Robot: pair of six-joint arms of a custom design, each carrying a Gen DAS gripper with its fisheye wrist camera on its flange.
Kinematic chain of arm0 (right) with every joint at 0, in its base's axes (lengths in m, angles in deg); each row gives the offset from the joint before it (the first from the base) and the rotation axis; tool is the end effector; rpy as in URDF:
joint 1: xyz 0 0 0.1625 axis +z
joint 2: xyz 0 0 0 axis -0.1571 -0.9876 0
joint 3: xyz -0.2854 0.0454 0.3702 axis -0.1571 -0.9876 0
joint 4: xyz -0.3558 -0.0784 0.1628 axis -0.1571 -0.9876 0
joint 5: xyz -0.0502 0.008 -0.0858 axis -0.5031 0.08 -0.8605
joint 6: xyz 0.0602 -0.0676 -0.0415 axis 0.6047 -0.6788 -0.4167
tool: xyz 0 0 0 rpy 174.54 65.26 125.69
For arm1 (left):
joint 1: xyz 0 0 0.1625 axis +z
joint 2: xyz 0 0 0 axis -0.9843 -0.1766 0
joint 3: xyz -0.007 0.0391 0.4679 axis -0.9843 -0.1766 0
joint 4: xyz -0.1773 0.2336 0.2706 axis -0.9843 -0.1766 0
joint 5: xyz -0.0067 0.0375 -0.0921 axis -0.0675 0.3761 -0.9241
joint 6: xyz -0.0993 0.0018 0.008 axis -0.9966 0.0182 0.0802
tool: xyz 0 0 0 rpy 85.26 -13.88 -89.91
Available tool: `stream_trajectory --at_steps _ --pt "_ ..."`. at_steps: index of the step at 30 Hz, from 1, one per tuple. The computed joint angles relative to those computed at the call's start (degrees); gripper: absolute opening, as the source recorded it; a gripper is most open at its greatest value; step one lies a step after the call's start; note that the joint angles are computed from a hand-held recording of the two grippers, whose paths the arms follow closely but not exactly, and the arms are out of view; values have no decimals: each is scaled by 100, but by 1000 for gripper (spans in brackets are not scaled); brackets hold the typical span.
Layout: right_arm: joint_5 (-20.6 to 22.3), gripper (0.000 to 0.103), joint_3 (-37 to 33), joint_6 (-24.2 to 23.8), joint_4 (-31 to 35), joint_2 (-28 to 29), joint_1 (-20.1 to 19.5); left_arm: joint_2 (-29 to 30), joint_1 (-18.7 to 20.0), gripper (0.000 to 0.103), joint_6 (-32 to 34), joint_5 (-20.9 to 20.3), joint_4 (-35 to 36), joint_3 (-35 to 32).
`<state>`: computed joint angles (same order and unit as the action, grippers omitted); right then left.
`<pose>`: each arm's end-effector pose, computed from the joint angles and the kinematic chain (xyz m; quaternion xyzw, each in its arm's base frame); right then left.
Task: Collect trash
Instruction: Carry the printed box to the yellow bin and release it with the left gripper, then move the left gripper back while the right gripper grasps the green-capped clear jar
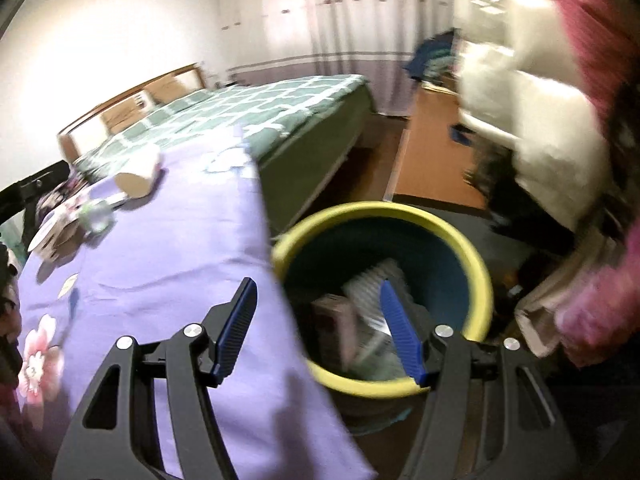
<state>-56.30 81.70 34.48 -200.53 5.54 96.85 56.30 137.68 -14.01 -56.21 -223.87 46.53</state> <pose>0.0730 -0.6393 0.1982 0.1615 -0.8652 0.3722 0.2947 -0.2162 -0.7289 0.1131 0.2174 0.8122 -0.4439 0.3099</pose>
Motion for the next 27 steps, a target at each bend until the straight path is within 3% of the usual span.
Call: stream_trajectory --at_steps 6,15,21,27 --pt "63 61 -469 -224 429 487 480 -519 339 98 980 625 -1624 492" --pt "314 61 -1500 -462 1425 1280 1121 -845 929 98 2082 961 -3437 458" --pt "400 65 -2197 -531 1882 1777 1381 -1089 1224 98 1422 1160 -3325 614" --pt "476 68 -2880 -829 2290 2269 1444 -1171 1312 98 1278 1222 -3492 677"
